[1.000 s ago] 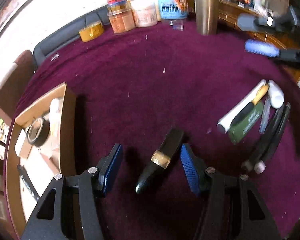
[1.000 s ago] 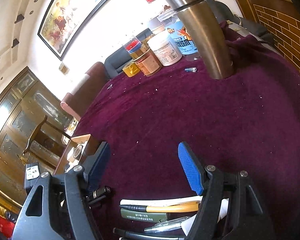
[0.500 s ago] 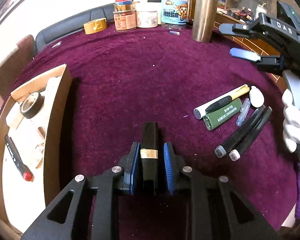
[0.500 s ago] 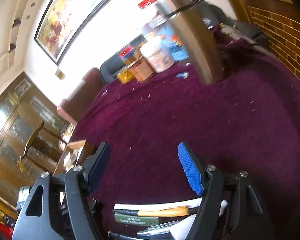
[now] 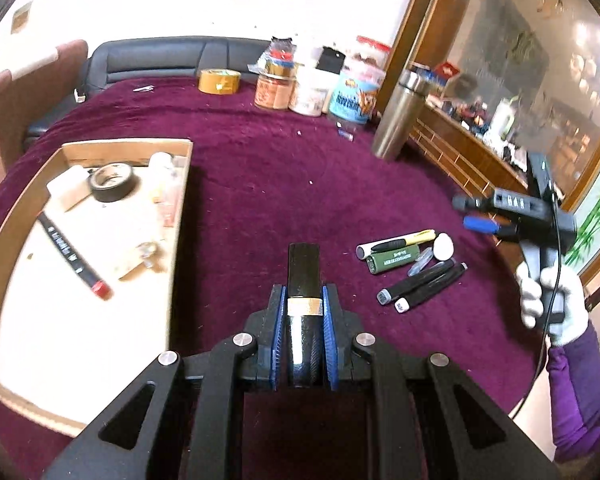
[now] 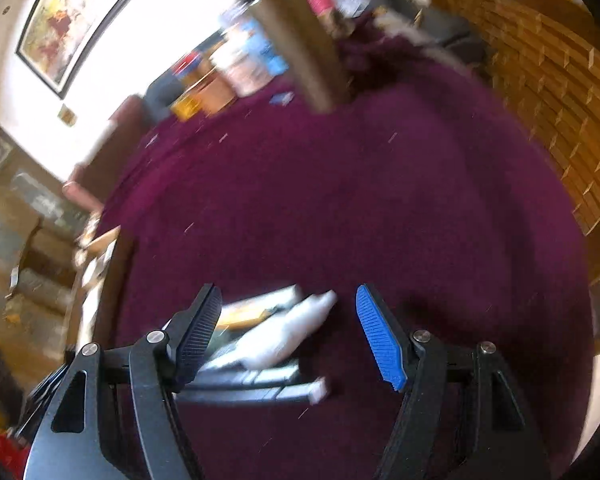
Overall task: Organize rigid objects
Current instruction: 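Grasp the black lipstick tube with the left gripper and lift it, then carry the lipstick toward the tray while the right gripper grasps the white marker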
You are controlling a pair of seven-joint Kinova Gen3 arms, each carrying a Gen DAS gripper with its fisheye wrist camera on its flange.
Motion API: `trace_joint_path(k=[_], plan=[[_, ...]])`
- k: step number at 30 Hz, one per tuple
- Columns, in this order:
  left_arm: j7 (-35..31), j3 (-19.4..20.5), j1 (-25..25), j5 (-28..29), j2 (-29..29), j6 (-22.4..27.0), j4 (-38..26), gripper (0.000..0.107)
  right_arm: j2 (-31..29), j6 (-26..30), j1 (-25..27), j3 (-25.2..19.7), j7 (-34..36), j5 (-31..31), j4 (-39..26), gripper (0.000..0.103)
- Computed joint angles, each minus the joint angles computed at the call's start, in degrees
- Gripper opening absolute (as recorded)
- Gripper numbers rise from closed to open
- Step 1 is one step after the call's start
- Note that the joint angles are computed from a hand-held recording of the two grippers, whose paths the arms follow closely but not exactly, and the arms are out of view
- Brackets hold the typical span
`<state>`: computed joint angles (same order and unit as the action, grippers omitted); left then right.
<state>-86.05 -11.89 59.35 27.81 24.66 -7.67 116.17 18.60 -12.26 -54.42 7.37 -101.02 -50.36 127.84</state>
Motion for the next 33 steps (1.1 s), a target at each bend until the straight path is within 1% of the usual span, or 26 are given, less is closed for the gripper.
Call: trace_joint_path(k=[1, 4, 5, 6, 7, 8, 9, 10, 12, 13, 14, 15, 17, 18, 20, 22, 24, 26, 28, 29, 31, 32, 33], plan=[[0.5, 1.1, -0.9, -0.3, -1.0, -1.6, 1.7, 0.014, 0.0, 0.0, 1.6, -2.2, -1.4, 1.8, -0.1, 0.070], [0.5, 3.9, -3.8, 0.3, -2.3, -4.2, 4.2, 0.014, 0.7, 0.0, 2.2, -4.2, -2.3, 4.4, -1.7, 0.070], [0.0, 4.2, -3.9, 1.3, -2.5, -4.7, 4.8, 0.014, 0.8, 0.1, 3.7, -6.2, -3.7, 6.7, -2.4, 0.070], [-0.3, 4.9, -4.5, 1.9, -2.9, -5.3, 5.5, 0.014, 0.9, 1.0, 5.8, -8.8, -5.4, 9.1, -3.7, 0.070], [-0.6, 5.3, -5.1, 2.7, -3.4, -5.9, 6.2, 0.014, 1.3, 2.8, 7.3, -10.6, -7.4, 11.4, -5.5, 0.070], [-1.1, 5.9, -5.4, 3.4, -3.9, -6.7, 7.1, 0.014, 1.8, 5.1, 8.3, -11.3, -9.1, 13.7, -7.1, 0.070], [-1.4, 6.6, -6.1, 3.9, -4.2, -7.5, 7.8, 0.014, 3.0, 7.5, 8.5, -10.9, -10.8, 16.1, -9.2, 0.070], [-1.8, 7.3, -6.6, 4.5, -4.5, -8.3, 8.5, 0.014, 3.9, 9.8, 8.0, -9.4, -12.5, 18.0, -10.7, 0.070], [-2.5, 8.9, -7.8, 5.7, -5.2, -10.0, 10.0, 0.014, 7.2, 14.5, 5.1, -4.3, -16.3, 21.1, -14.9, 0.070], [-2.1, 10.3, -9.2, 5.5, -5.5, -10.8, 10.8, 0.014, 8.7, 16.8, 4.5, -2.7, -18.4, 22.5, -17.0, 0.071], [-1.8, 11.6, -10.6, 5.2, -5.7, -11.4, 11.3, 0.014, 10.2, 19.1, 5.0, -2.2, -19.7, 23.2, -19.3, 0.071], [-1.8, 12.6, -11.5, 5.3, -5.8, -12.0, 11.8, 0.014, 11.3, 21.5, 4.6, -0.9, -20.0, 23.3, -21.4, 0.071], [-1.3, 14.6, -13.5, 5.2, -6.3, -13.3, 13.0, 0.014, 13.5, 24.7, 2.4, 3.6, -18.1, 21.2, -24.9, 0.071], [-0.9, 15.4, -14.4, 4.9, -6.5, -13.9, 13.5, 0.014, 14.4, 24.9, 1.7, 5.1, -15.8, 18.9, -26.3, 0.071], [-0.7, 16.6, -15.4, 5.0, -7.0, -15.1, 14.7, 0.014, 14.6, 24.5, 0.7, 7.0, -11.9, 14.3, -26.9, 0.071], [-0.2, 17.5, -16.5, 4.7, -7.3, -16.0, 15.5, 0.014, 14.3, 25.0, -3.1, 12.0, -11.6, 12.3, -27.2, 0.071], [0.8, 18.6, -17.7, 3.8, -7.6, -17.1, 16.5, 0.014, 14.1, 26.5, -7.5, 17.3, -13.8, 14.1, -27.3, 0.071], [2.5, 19.7, -19.3, 2.1, -7.5, -18.1, 17.4, 0.014, 14.4, 29.3, -12.0, 22.6, -18.4, 17.7, -27.6, 0.071], [4.5, 20.7, -21.0, -0.2, -7.2, -18.9, 17.9, 0.014, 15.9, 32.8, -15.1, 27.0, -21.2, 19.2, -29.1, 0.071], [5.7, 21.1, -21.9, -1.7, -6.9, -19.2, 18.1, 0.014, 16.5, 34.0, -16.0, 28.5, -21.2, 18.6, -29.5, 0.071], [8.0, 21.9, -23.4, -4.3, -6.4, -19.9, 18.5, 0.014, 18.2, 35.9, -16.9, 31.1, -19.2, 15.7, -30.7, 0.071], [9.2, 22.3, -24.1, -5.7, -6.0, -20.2, 18.8, 0.014, 18.6, 35.8, -16.6, 31.1, -18.5, 14.6, -31.1, 0.071], [9.9, 22.3, -24.4, -6.4, -5.8, -20.4, 19.0, 0.014, 18.6, 35.1, -15.6, 30.1, -17.9, 14.2, -31.4, 0.071]])
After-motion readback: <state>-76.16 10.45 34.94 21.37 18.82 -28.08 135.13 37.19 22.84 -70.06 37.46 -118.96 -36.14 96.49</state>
